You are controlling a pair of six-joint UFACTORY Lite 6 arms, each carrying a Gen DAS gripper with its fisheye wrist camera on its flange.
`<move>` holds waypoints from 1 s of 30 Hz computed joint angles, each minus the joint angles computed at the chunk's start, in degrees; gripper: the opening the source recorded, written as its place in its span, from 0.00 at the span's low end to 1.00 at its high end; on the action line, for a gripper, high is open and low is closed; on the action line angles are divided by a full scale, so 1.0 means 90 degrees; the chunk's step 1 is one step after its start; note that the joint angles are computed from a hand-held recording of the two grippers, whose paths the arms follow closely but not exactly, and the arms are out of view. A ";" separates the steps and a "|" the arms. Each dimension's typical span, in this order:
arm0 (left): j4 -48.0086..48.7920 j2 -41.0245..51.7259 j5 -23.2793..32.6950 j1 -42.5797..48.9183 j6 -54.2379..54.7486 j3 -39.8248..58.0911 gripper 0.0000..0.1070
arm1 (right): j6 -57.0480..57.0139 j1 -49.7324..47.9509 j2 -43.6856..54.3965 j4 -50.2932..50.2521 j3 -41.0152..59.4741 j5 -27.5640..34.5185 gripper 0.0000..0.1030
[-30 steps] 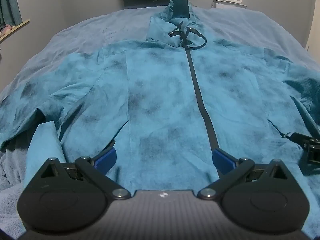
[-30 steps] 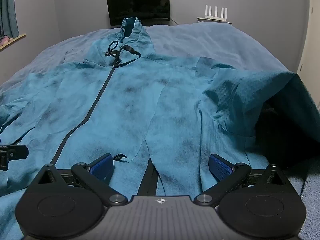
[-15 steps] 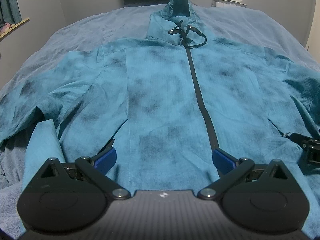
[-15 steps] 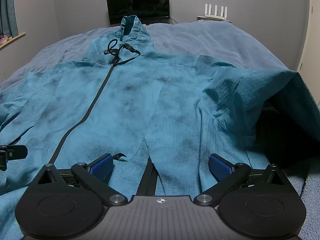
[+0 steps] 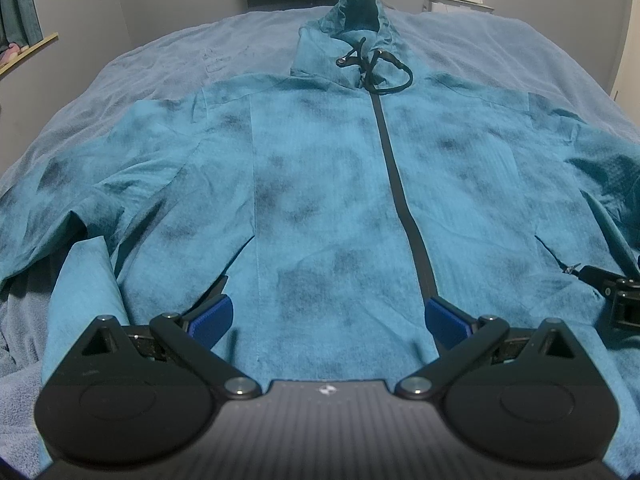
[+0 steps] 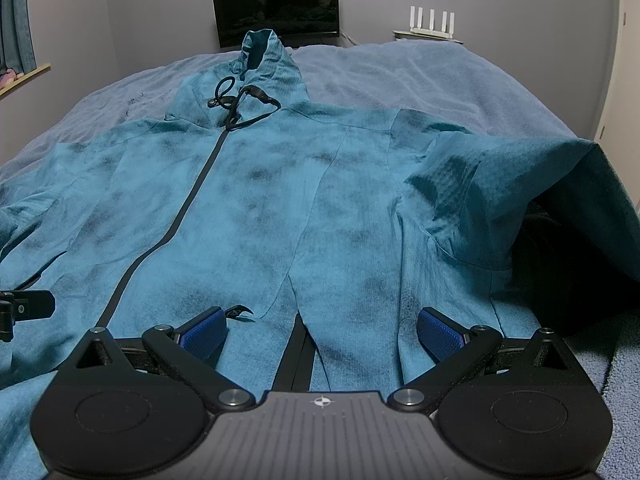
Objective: Fold large clothes
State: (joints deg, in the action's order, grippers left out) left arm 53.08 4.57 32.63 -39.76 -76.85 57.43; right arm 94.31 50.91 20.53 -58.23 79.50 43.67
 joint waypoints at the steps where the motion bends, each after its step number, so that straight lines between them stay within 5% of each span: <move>1: 0.0000 0.0000 0.0000 0.0000 0.0000 0.0000 0.96 | 0.0000 -0.0001 0.0004 -0.0001 0.0004 0.0000 1.00; 30: 0.0064 -0.0014 -0.0051 -0.0011 -0.0104 -0.0098 0.96 | -0.0045 -0.0014 0.0028 0.0040 0.0037 0.0000 1.00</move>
